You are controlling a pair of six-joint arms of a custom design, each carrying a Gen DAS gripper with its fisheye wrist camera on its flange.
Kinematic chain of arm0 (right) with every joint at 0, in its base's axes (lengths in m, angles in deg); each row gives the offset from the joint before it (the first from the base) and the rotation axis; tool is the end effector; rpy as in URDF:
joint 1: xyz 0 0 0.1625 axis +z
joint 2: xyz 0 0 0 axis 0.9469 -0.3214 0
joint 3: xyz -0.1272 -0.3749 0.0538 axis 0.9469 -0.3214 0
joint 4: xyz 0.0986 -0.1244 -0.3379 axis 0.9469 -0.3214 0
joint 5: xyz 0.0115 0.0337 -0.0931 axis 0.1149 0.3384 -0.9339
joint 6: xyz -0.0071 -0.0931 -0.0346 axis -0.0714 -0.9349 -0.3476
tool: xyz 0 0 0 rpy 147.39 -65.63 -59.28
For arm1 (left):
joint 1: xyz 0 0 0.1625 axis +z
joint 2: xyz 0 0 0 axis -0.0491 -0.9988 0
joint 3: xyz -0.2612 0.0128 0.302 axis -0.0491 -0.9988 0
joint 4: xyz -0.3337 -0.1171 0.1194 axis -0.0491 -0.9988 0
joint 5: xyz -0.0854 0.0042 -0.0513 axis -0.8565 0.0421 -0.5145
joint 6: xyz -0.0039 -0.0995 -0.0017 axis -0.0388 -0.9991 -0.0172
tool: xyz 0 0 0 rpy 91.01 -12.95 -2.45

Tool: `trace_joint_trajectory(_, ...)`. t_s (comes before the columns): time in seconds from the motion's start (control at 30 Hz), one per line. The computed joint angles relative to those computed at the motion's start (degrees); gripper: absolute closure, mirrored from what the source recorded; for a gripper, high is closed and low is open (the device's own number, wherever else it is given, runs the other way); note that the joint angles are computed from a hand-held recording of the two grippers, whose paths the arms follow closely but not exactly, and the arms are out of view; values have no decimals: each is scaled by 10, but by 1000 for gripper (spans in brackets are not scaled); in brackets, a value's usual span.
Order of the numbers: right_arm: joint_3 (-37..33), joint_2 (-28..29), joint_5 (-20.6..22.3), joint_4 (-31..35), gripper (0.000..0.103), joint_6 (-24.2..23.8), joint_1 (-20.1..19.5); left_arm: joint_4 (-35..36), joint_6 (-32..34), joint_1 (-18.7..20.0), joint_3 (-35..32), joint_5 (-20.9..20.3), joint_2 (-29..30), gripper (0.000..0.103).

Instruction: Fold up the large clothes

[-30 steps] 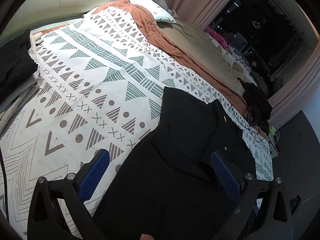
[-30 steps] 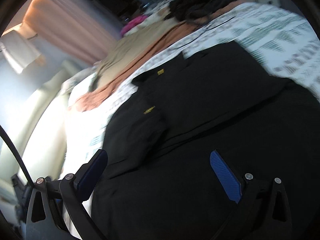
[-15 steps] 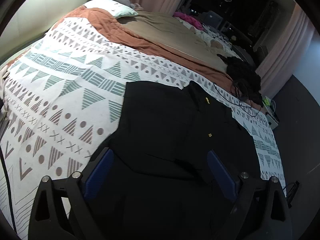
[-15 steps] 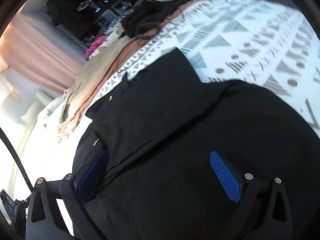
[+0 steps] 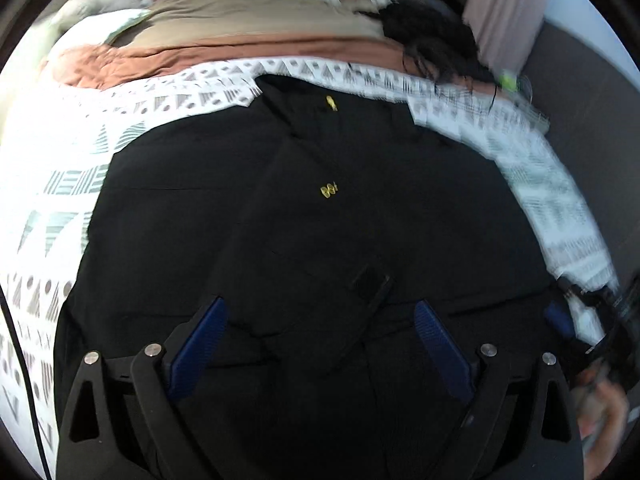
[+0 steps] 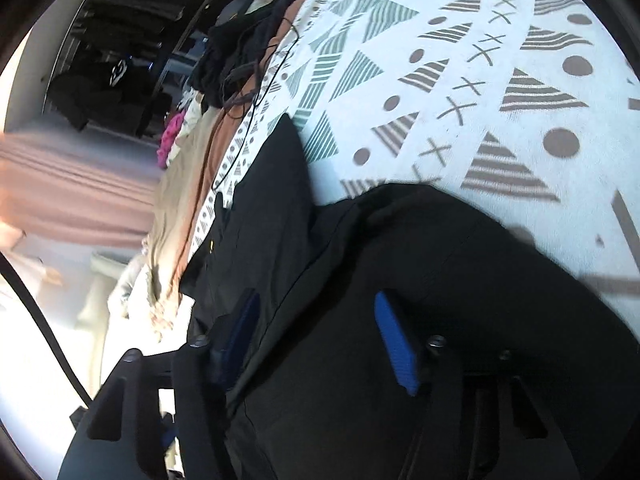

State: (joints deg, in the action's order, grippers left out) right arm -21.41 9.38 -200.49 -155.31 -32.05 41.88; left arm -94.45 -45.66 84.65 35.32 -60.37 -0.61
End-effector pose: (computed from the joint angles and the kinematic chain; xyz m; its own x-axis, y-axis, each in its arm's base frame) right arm 0.3379 -0.5929 -0.1242 -0.8706 0.4003 -0.2859 0.4281 0.3303 -0.8412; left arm 0.0761 -0.7434 0.3502 -0.7539 0.2929 -0.5881 0.5118 0.8231 -0.2461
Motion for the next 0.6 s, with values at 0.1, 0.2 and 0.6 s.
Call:
trace_joint_trajectory(0.1, 11, -5, 29, -13, 56, 6, -15, 0, 15, -4, -2, 33, 21, 6)
trace_joint_trajectory(0.2, 7, -7, 53, -10, 66, -2, -28, -24, 46, -6, 2, 70, 38, 6)
trace_joint_trajectory(0.6, -5, -6, 31, -27, 97, -24, -41, -21, 66, 18, -59, 57, 36, 59)
